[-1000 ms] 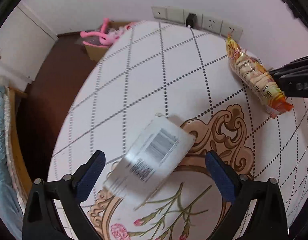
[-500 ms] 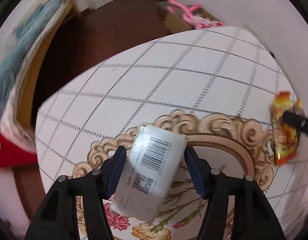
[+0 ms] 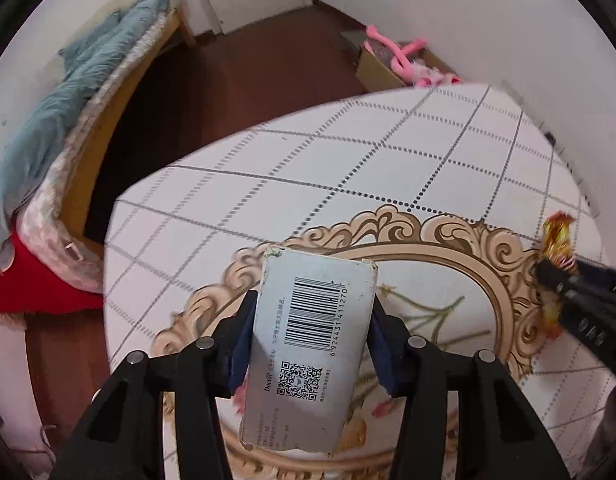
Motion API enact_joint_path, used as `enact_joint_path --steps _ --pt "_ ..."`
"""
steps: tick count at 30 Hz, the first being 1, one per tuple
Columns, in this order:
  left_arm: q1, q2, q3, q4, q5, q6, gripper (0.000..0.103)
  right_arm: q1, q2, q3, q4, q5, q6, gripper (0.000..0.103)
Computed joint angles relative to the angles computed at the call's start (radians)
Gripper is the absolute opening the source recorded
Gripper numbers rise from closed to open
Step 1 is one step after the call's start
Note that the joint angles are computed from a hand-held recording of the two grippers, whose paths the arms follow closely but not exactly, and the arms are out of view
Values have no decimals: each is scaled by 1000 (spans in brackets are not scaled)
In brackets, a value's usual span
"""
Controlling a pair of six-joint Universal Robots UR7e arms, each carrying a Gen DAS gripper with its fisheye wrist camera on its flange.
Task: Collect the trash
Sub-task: 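Carry the white box and orange bag over the white bin and release both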
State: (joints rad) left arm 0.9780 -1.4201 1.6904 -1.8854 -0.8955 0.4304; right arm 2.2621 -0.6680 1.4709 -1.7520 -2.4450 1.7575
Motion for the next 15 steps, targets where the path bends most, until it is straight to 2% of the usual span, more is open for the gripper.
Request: enact_joint_path --steps 5,10,15 --pt "7 -42 -62 37 -21 -17 47 56 57 -74 -4 2 -19 37" --pt "9 -101 -141 113 -47 -33 47 138 136 -206 26 -10 -25 37" --pt "31 -146 -262 194 -76 -33 47 215 252 -430 100 -41 -69 37"
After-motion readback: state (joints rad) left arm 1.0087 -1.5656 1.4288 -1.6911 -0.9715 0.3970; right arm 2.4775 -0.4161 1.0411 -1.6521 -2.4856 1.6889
